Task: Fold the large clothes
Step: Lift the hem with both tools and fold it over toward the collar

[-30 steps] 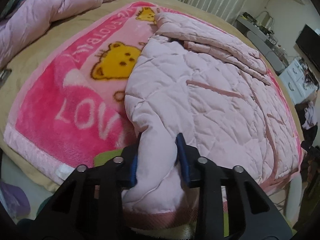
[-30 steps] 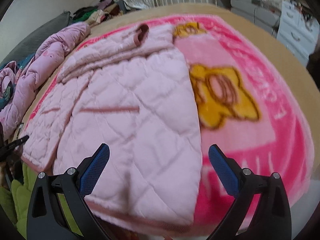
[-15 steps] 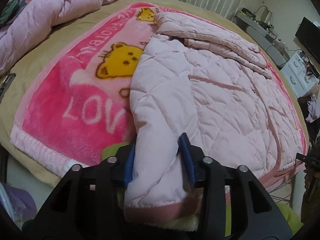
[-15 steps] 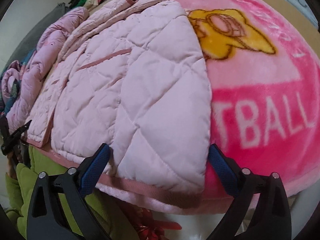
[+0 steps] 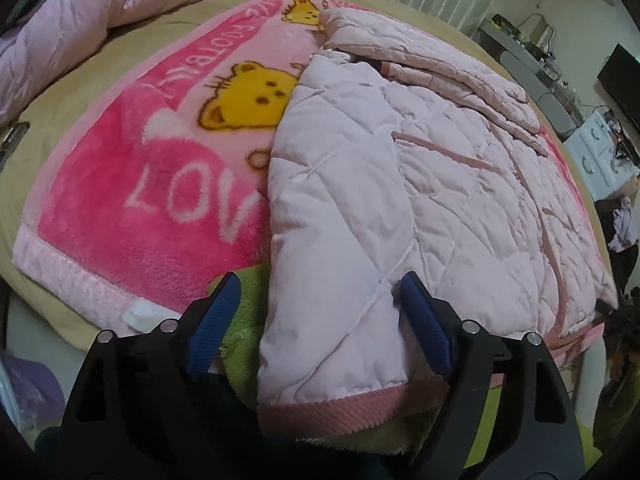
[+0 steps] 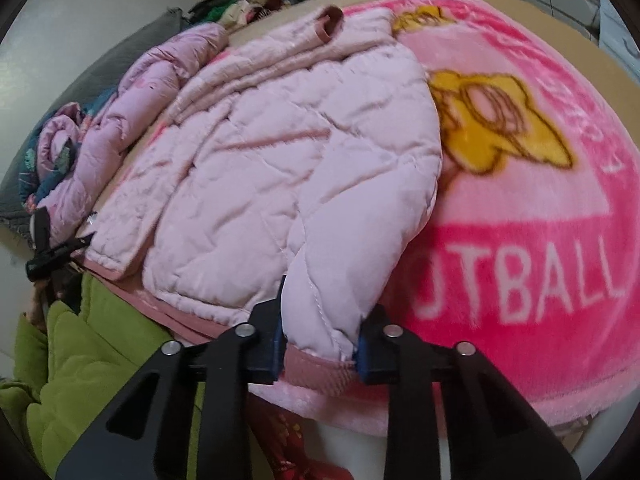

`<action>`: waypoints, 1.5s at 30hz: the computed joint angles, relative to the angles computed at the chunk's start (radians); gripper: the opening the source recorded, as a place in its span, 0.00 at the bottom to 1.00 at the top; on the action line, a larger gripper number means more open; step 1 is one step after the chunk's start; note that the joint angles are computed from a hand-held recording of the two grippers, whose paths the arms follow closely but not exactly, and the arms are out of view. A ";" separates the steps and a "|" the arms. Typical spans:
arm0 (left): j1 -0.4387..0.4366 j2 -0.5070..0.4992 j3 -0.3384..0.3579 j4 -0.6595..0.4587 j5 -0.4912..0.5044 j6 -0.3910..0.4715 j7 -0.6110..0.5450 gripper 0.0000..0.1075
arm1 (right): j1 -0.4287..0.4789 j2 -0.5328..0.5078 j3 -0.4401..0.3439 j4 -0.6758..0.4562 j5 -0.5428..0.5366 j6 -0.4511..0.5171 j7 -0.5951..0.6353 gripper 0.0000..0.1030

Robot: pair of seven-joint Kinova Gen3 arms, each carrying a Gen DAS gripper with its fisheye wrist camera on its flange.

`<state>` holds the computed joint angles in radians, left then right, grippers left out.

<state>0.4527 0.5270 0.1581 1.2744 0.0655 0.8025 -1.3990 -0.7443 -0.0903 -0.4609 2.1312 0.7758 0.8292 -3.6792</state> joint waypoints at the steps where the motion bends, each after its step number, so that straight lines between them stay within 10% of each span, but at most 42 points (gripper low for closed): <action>1: 0.005 0.003 -0.003 -0.006 -0.005 0.004 0.003 0.68 | 0.007 -0.006 -0.016 0.003 0.031 0.007 -0.033 0.20; 9: 0.082 0.000 -0.033 -0.031 -0.082 -0.010 0.037 0.17 | -0.013 -0.024 -0.041 -0.003 0.176 0.095 -0.155 0.17; 45: 0.157 0.128 -0.055 -0.503 -0.140 0.095 0.029 0.13 | 0.144 -0.070 0.071 -0.046 0.491 -0.001 -0.160 0.15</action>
